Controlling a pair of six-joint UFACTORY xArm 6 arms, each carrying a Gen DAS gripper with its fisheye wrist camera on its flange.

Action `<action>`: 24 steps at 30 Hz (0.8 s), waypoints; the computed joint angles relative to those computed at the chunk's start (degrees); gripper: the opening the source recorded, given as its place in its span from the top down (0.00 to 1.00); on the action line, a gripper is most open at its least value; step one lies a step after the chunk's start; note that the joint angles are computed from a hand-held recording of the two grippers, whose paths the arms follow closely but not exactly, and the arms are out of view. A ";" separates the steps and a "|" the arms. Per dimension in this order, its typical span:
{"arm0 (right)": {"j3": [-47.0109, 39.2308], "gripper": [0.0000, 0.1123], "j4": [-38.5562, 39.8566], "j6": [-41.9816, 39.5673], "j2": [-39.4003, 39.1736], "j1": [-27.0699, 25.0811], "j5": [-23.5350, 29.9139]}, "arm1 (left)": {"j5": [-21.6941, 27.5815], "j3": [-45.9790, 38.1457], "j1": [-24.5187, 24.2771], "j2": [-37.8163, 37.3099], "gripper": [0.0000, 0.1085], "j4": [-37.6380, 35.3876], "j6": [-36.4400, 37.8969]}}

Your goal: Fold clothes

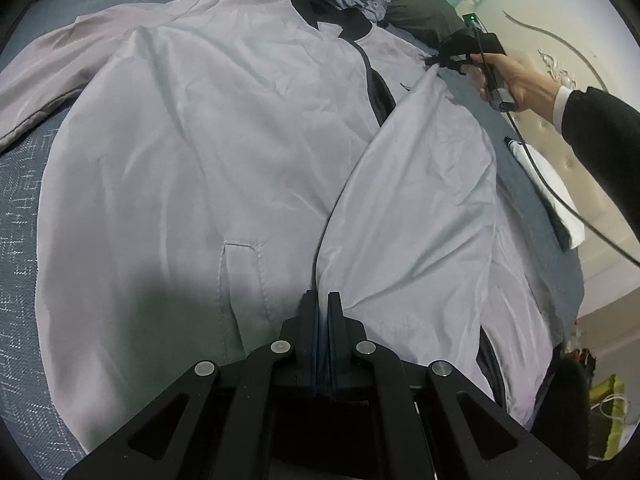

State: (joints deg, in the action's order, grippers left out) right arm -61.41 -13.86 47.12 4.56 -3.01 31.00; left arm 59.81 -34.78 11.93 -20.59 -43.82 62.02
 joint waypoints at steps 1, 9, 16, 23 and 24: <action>0.11 0.97 0.94 -0.63 -0.01 -0.03 -0.59 | 0.14 -0.02 0.15 0.09 0.97 -0.07 0.07; 5.09 0.94 12.24 -7.17 -2.77 -1.37 -7.99 | -0.07 -0.06 0.62 0.70 0.97 -0.20 0.69; 6.52 0.91 22.04 -10.89 -4.13 -1.59 -9.90 | -0.75 -0.86 -0.43 1.74 0.97 -0.37 0.21; 2.71 0.68 13.66 -7.24 -3.01 -2.13 -2.28 | -0.88 -0.90 -0.69 1.79 0.97 -0.40 -0.03; 2.93 0.66 12.82 -7.31 -3.45 -2.15 -2.87 | -0.79 -0.99 -0.57 1.80 0.97 -0.36 0.00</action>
State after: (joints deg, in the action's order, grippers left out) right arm -58.47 -1.04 39.81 1.11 -5.17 28.13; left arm 59.02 -35.76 11.36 -18.79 -44.18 62.02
